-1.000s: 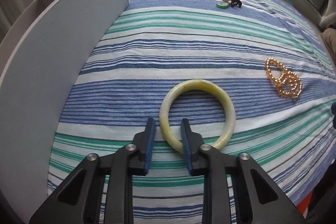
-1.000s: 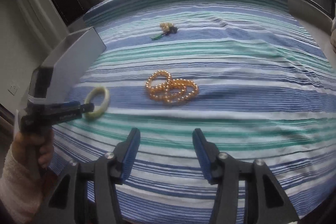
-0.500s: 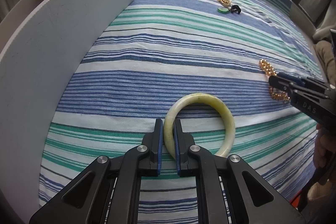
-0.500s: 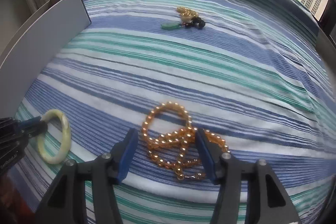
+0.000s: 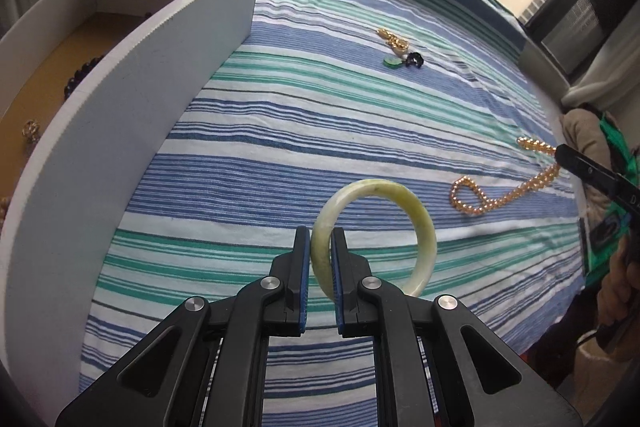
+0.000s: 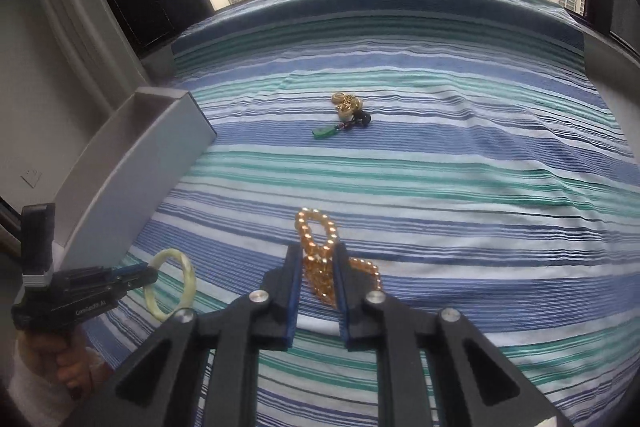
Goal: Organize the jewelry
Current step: 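Carry the jade bangle with left tool while right tool carries necklace to box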
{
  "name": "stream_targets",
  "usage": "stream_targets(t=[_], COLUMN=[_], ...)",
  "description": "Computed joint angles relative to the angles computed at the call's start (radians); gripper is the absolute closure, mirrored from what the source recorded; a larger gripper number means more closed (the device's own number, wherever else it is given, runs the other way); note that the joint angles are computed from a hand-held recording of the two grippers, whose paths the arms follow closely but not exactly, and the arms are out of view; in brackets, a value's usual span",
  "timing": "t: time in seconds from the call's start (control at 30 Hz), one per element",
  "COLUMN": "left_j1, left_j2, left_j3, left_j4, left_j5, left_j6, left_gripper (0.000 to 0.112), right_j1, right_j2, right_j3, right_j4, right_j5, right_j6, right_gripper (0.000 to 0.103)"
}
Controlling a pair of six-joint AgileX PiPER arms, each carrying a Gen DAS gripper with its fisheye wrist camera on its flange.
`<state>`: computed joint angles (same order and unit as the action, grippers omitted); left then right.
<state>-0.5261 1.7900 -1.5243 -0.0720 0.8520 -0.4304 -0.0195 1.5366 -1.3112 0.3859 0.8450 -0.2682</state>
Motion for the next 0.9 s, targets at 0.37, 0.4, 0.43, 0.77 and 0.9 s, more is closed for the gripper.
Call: stream_targets(t=[0.37, 0.4, 0.43, 0.77, 0.9], left_j1=[0.049, 0.054, 0.062, 0.191, 0.288], left_j2=[-0.142, -0.155, -0.165, -0.273, -0.345], left_j3=[0.025, 0.036, 0.045, 0.010, -0.046], left_j4=[0.026, 0.029, 0.023, -0.119, -0.118], left_j5=[0.040, 0.041, 0.042, 0.165, 0.238], left_j6=[-0.007, -0.009, -0.004, 0.119, 0.158], left_gripper=[0.105, 0.105, 0.105, 0.104, 0.104], right_j1=[-0.011, -0.003, 0.001, 0.076, 0.171], right_j2=[-0.055, -0.050, -0.044, -0.017, 0.083], right_j3=[-0.146, -0.159, -0.170, -0.426, -0.712], right_j4=[0.077, 0.069, 0.067, 0.076, 0.048], right_j5=[0.100, 0.103, 0.109, 0.227, 0.321], right_j6=[-0.013, -0.005, 0.003, 0.067, 0.143], right_gripper=[0.096, 0.096, 0.096, 0.096, 0.096])
